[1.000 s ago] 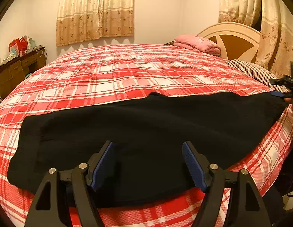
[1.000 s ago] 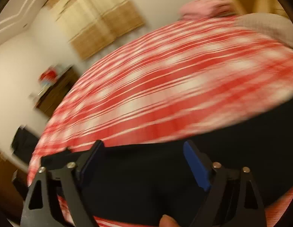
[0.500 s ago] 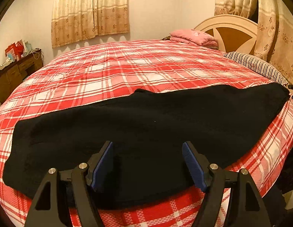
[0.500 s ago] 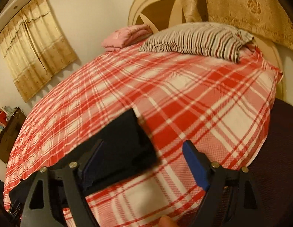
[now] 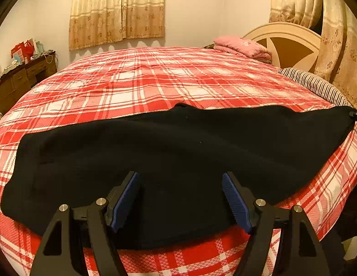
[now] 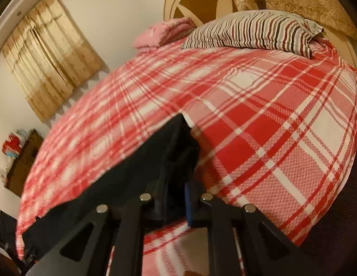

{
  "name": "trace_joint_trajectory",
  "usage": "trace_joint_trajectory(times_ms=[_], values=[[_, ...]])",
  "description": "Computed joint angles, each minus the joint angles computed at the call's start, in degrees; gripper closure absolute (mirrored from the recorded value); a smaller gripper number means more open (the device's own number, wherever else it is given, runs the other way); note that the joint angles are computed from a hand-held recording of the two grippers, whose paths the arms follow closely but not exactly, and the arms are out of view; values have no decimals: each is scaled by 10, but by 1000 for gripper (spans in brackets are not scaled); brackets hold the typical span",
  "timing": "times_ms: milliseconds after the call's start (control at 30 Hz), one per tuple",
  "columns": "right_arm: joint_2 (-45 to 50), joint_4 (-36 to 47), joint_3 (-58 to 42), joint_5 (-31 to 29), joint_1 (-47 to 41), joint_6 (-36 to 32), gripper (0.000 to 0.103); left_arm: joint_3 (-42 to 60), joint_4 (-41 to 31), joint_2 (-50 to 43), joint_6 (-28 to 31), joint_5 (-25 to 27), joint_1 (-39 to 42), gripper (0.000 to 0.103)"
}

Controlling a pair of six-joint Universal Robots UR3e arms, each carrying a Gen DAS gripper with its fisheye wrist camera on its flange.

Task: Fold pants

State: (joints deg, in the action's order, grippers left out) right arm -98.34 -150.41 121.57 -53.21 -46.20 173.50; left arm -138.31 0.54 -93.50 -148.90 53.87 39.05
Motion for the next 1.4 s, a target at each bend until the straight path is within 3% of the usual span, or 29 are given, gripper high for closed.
trace_joint_trajectory(times_ms=[167, 333, 600, 767, 867, 900, 967, 1067, 1200, 1400], values=[[-84, -11, 2, 5, 57, -15, 89, 5, -15, 11, -10, -22, 11, 27], [-73, -53, -64, -17, 207, 10, 89, -8, -38, 43, 3, -58, 28, 28], [166, -140, -222, -171, 533, 15, 89, -1, -107, 92, 31, -104, 60, 27], [317, -119, -292, -220, 628, -38, 88, 9, -167, 95, 61, -124, 63, 28], [357, -94, -305, -199, 624, -56, 78, 12, -208, 102, 77, -139, 60, 28], [361, -83, -308, -201, 626, -57, 57, 15, -222, 101, 82, -145, 57, 28], [345, -74, -288, -184, 613, -68, 27, 33, -243, 89, 76, -151, 39, 28], [280, -85, -218, -134, 578, -81, 24, 60, -237, 59, 57, -157, 2, 28], [240, -136, -155, -134, 554, -57, 24, 117, -225, 6, 27, -144, -78, 28], [201, -216, -65, -88, 480, -1, 21, 244, -176, -117, -90, -49, -206, 28]])
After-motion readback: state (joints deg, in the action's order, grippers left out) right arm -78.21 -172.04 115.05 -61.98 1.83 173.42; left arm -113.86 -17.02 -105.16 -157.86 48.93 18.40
